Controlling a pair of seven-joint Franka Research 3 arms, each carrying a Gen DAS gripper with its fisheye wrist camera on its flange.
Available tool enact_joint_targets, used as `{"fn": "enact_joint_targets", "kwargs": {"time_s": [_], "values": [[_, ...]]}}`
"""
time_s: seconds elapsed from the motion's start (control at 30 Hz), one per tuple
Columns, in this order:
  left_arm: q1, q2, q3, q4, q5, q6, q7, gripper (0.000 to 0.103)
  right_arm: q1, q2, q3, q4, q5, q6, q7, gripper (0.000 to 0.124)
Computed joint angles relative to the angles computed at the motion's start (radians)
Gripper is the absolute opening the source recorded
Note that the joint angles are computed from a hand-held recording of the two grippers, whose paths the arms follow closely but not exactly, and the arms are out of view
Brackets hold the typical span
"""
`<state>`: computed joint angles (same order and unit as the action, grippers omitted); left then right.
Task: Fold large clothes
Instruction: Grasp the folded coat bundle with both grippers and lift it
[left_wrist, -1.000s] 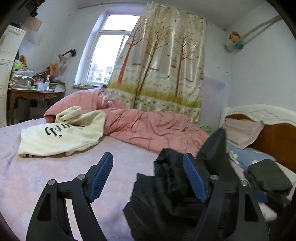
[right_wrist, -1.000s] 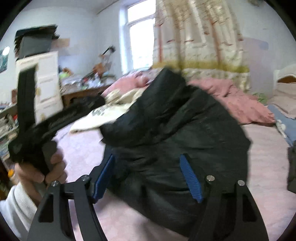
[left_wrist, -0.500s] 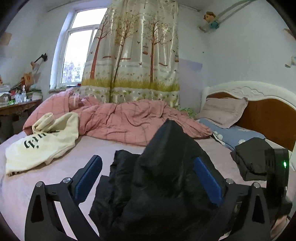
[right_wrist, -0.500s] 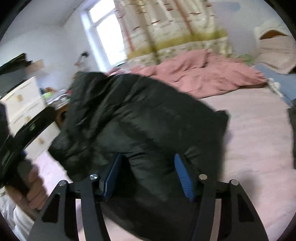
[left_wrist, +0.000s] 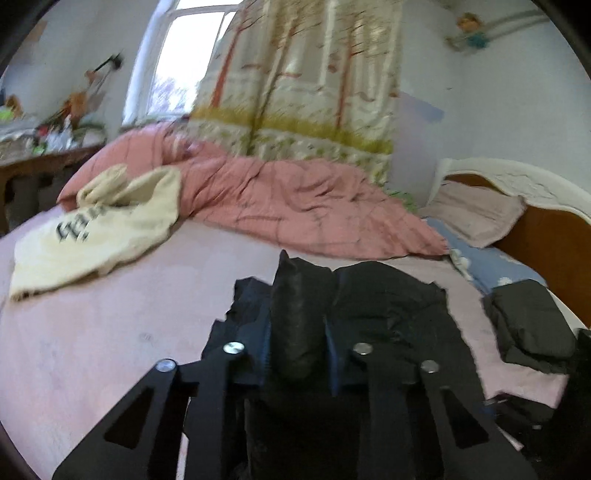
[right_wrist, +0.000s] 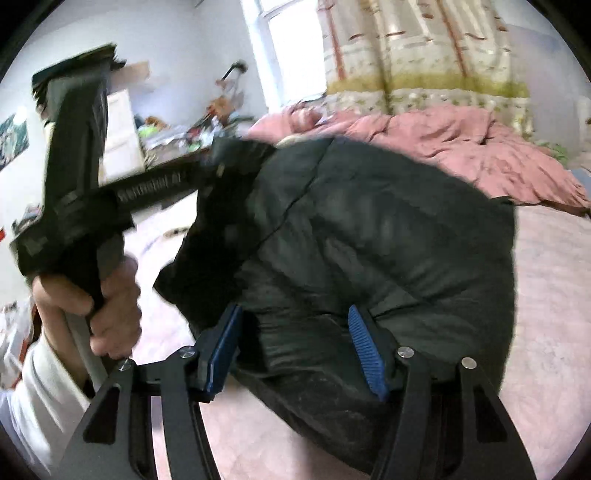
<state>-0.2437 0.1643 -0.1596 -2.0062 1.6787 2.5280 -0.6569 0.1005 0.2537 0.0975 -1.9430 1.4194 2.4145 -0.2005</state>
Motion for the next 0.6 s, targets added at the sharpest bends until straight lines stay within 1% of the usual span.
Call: {"fn": "enact_joint_targets", "kwargs": {"time_s": [0.07, 0.1, 0.13, 0.17, 0.2, 0.23, 0.27, 0.3, 0.4, 0.43, 0.53, 0.6], "values": [[0.000, 0.021, 0.003, 0.009, -0.051, -0.030, 0.048, 0.018, 0.022, -0.025, 0.017, -0.027, 0.140, 0.148, -0.148, 0.063], [0.005, 0.035, 0.008, 0.015, -0.077, -0.024, 0.071, 0.018, 0.033, -0.029, 0.019, -0.031, 0.199, 0.199, -0.208, 0.063], [0.013, 0.043, 0.014, 0.017, -0.101, -0.002, 0.083, 0.018, 0.042, -0.027, 0.016, -0.025, 0.227, 0.226, -0.228, 0.063], [0.024, 0.054, 0.021, 0.017, -0.125, 0.034, 0.087, 0.018, 0.042, -0.017, 0.008, -0.014, 0.211, 0.219, -0.182, 0.063], [0.029, 0.060, 0.027, 0.014, -0.140, 0.053, 0.093, 0.018, 0.037, -0.006, -0.001, -0.002, 0.163, 0.189, -0.104, 0.063], [0.030, 0.066, 0.030, 0.013, -0.165, 0.059, 0.121, 0.018, 0.031, 0.003, -0.006, 0.006, 0.126, 0.164, -0.042, 0.063], [0.027, 0.072, 0.030, 0.013, -0.201, 0.048, 0.172, 0.018, 0.026, 0.014, -0.010, 0.020, 0.092, 0.148, 0.010, 0.063], [0.019, 0.077, 0.029, 0.016, -0.234, 0.024, 0.224, 0.019, 0.023, 0.018, -0.008, 0.027, 0.076, 0.149, 0.022, 0.063], [-0.004, 0.102, 0.032, 0.032, -0.292, -0.032, 0.310, 0.019, 0.027, 0.016, 0.004, 0.021, 0.087, 0.210, -0.048, 0.063], [-0.003, 0.109, 0.038, 0.036, -0.304, -0.024, 0.317, 0.020, 0.030, 0.025, 0.006, 0.030, 0.076, 0.225, -0.047, 0.063], [0.015, 0.121, 0.060, 0.029, -0.324, 0.066, 0.279, 0.025, 0.039, 0.038, 0.014, 0.034, 0.043, 0.270, -0.027, 0.063], [0.023, 0.132, 0.070, 0.028, -0.341, 0.100, 0.287, 0.025, 0.035, 0.048, 0.019, 0.038, 0.024, 0.268, -0.010, 0.063]]}}
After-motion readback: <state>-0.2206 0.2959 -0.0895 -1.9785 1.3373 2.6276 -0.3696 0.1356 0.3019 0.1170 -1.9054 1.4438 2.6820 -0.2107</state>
